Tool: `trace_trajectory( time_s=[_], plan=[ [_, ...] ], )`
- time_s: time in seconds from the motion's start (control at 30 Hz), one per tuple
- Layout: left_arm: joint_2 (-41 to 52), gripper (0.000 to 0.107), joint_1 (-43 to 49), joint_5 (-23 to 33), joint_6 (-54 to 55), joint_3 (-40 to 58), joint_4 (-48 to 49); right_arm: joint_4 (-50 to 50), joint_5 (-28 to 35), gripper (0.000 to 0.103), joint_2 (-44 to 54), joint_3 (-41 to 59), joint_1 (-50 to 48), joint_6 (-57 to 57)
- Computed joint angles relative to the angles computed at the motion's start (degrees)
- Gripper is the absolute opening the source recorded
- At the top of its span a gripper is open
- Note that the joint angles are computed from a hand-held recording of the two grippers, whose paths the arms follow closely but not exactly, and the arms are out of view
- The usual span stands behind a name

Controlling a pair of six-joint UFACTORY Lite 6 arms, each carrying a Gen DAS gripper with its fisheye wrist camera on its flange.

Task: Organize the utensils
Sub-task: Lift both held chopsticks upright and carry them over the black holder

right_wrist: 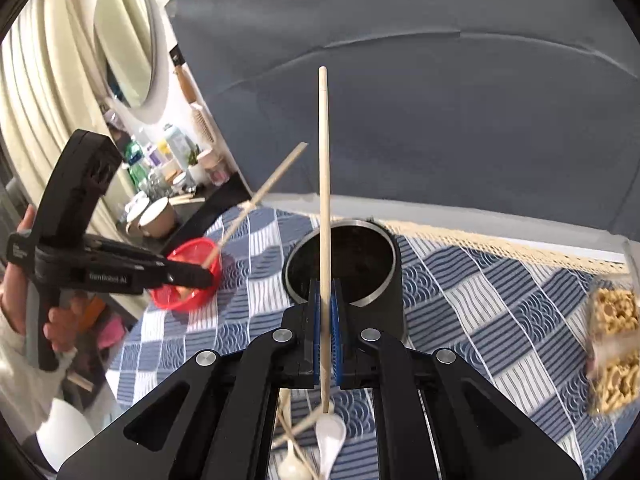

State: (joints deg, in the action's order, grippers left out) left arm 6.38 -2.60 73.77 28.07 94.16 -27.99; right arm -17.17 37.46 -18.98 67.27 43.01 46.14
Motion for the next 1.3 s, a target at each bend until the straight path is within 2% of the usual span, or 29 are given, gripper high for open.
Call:
trace_trajectory(
  time_s=[0.2, 0.4, 0.6, 0.83, 0.97, 1.03, 1.1, 1.17, 1.3],
  plan=[
    [10.0, 0.005, -2.9, -0.6, 0.1, 9.3, -3.4, 8.6, -8.1, 0.005, 5.2, -0.3, -7.3, -7.6],
    [18.0, 0.005, -3.9, 1.3, 1.5, 16.0, -7.6, 11.4, -11.9, 0.005, 10.6, 0.6, -9.3, -10.4],
    [18.4, 0.005, -3.5, 4.4, 3.3, 16.2, -6.2, 13.2, -17.5, 0.005, 9.6, -3.0, -10.5, -11.5],
    [14.7, 0.005, -1.8, 10.9, 7.1, 17.5, 3.2, 4.6, -20.9, 0.005, 7.0, -6.4, -9.4, -1.7],
    [13.9, 0.005, -2.0, 17.0, 10.2, 21.9, 7.9, 9.0, -22.6, 0.005, 6.7, -7.4, -10.3, -5.7],
    [13.8, 0.005, -3.1, 19.9, 11.2, 24.4, 11.0, 10.4, -24.3, 0.005, 5.5, -8.9, -10.6, -6.8],
    [14.1, 0.005, -4.6, 21.6, 11.5, 26.8, 14.5, 6.1, -25.4, 0.005, 4.6, -10.0, -10.3, -2.9],
    [15.1, 0.005, -6.4, 24.4, 13.1, 30.2, 17.7, 7.0, -27.0, 0.005, 4.2, -11.1, -10.5, -4.0],
    [18.0, 0.005, -11.0, 28.4, 15.7, 36.2, 25.4, -0.5, -30.1, 0.005, 3.6, -13.5, -10.2, 3.1]
  ],
)
